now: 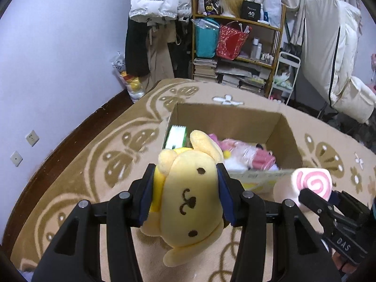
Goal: Organize soft objects
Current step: 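Lift the swirl cake and yellow bear and carry both over the box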
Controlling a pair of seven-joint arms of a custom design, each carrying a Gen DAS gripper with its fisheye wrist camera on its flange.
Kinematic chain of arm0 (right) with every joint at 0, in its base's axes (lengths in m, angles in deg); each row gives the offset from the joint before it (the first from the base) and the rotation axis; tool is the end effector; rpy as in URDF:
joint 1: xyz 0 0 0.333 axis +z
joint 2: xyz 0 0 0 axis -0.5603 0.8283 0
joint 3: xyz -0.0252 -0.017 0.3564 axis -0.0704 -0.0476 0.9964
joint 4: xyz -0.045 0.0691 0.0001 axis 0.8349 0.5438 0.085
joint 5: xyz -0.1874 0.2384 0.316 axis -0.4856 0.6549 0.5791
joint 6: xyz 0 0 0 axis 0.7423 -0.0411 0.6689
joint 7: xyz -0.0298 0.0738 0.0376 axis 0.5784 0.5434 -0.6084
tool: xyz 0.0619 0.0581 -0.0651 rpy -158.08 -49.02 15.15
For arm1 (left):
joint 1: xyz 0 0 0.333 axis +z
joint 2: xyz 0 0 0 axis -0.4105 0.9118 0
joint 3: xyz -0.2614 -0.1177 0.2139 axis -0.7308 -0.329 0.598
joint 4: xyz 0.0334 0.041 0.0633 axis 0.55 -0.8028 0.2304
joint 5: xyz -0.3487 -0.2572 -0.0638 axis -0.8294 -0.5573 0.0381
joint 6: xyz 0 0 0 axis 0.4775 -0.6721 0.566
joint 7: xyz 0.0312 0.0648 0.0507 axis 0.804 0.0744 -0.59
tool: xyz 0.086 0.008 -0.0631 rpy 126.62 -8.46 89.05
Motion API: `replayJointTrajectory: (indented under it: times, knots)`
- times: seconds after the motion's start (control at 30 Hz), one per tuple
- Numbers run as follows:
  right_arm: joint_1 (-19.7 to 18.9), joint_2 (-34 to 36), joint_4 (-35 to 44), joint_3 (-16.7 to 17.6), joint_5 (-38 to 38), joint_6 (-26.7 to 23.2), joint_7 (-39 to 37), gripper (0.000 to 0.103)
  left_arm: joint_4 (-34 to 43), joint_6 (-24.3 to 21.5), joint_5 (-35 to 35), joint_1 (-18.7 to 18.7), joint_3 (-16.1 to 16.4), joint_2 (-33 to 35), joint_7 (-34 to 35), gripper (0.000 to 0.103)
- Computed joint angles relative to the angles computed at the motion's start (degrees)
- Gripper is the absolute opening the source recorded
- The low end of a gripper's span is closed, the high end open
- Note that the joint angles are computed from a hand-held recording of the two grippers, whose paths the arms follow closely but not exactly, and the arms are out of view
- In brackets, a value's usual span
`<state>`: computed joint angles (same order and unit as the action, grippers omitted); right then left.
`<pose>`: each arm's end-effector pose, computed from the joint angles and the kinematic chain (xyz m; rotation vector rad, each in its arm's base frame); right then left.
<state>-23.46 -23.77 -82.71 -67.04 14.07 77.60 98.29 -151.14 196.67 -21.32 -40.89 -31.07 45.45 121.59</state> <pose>0.3837 0.2929 0.5827 -1.2478 1.9335 -0.6032 0.5159 -0.3205 0.6330 -1.3268 2.2162 -0.9442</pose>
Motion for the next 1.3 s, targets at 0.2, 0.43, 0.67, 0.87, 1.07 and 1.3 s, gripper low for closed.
replayJointTrajectory:
  times: [0.2,0.43,0.67,0.87,1.07,1.3]
  knots:
    - [-0.91,-0.26,1.35,0.18,-2.0,-2.04,-0.63,0.044,3.89,1.72,7.74,0.76,-1.14,3.36,-3.81,0.048]
    - [-3.04,0.75,3.13,-0.15,-5.8,-0.87,0.34,0.044,8.39,2.25,12.54,0.21,-0.89,6.92,-6.53,0.049]
    - [-3.43,3.34,5.61,-1.91,-7.98,-0.86,-2.04,0.044,12.78,1.99,15.23,-0.88,-0.33,10.83,-7.84,0.049]
    - [-2.82,5.95,7.0,-3.51,-9.22,-0.47,-4.6,0.045,14.34,4.48,16.64,-2.0,0.03,13.06,-8.5,0.05]
    - [-2.01,7.51,6.35,-4.88,-9.27,1.27,-4.55,0.049,15.12,3.96,15.42,-2.84,0.34,14.58,-7.41,0.055]
    - [-0.82,9.18,6.1,-6.3,-7.07,1.38,-5.31,0.056,15.47,1.89,18.07,-3.61,0.72,15.37,-9.86,0.058]
